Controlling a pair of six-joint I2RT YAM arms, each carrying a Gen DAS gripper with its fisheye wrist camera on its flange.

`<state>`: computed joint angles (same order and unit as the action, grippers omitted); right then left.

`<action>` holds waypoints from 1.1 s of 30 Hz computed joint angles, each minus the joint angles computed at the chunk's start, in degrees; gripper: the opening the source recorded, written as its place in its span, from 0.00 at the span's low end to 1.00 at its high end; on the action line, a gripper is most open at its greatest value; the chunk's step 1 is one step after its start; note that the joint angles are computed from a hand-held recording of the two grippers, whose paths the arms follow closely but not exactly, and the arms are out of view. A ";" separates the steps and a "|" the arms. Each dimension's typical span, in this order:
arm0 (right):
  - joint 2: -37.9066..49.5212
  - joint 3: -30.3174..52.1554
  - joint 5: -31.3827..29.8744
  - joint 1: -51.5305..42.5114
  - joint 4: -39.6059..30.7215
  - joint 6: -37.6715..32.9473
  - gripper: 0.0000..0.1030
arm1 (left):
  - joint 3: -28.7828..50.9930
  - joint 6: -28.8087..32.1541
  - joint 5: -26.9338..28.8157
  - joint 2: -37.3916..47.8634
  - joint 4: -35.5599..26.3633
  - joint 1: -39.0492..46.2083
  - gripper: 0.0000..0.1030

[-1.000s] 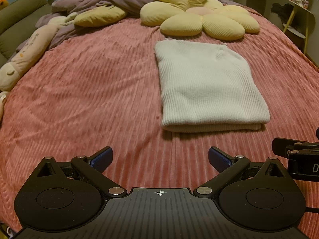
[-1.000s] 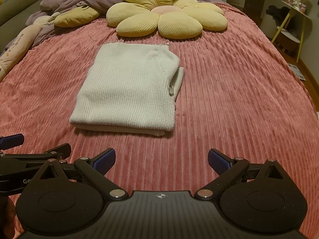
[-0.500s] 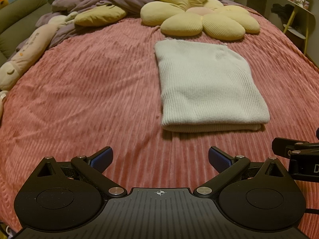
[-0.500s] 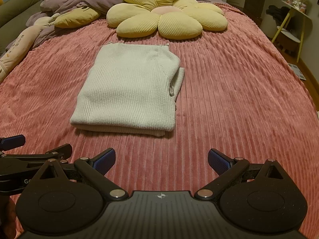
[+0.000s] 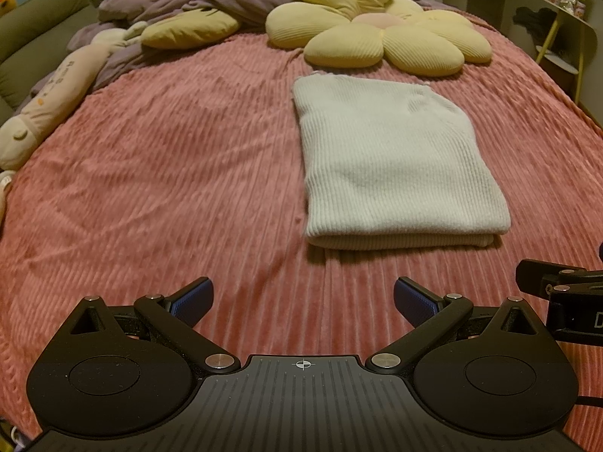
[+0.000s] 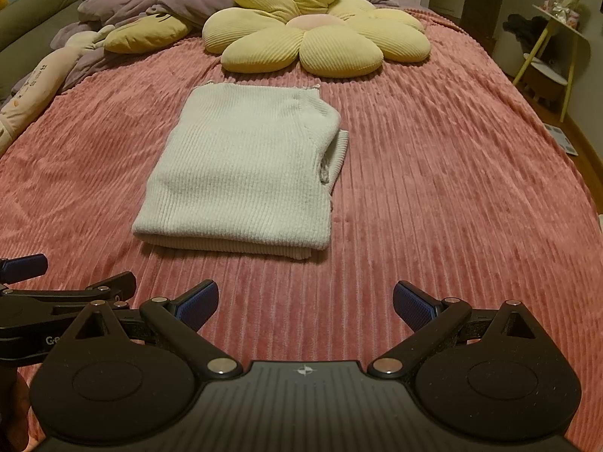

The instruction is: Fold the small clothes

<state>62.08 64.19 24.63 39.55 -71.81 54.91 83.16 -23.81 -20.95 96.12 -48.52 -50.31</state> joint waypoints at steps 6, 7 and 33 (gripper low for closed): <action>-0.43 -0.25 -0.14 -0.40 0.30 -0.55 0.96 | -0.12 -0.28 0.30 -0.11 0.06 -0.10 1.00; -0.43 -0.25 -0.14 -0.40 0.30 -0.55 0.96 | -0.11 -0.35 0.30 -0.08 0.04 -0.18 1.00; -1.09 -0.03 0.31 -0.03 -0.40 0.08 0.96 | 1.26 -0.59 0.21 0.69 -0.41 -0.58 1.00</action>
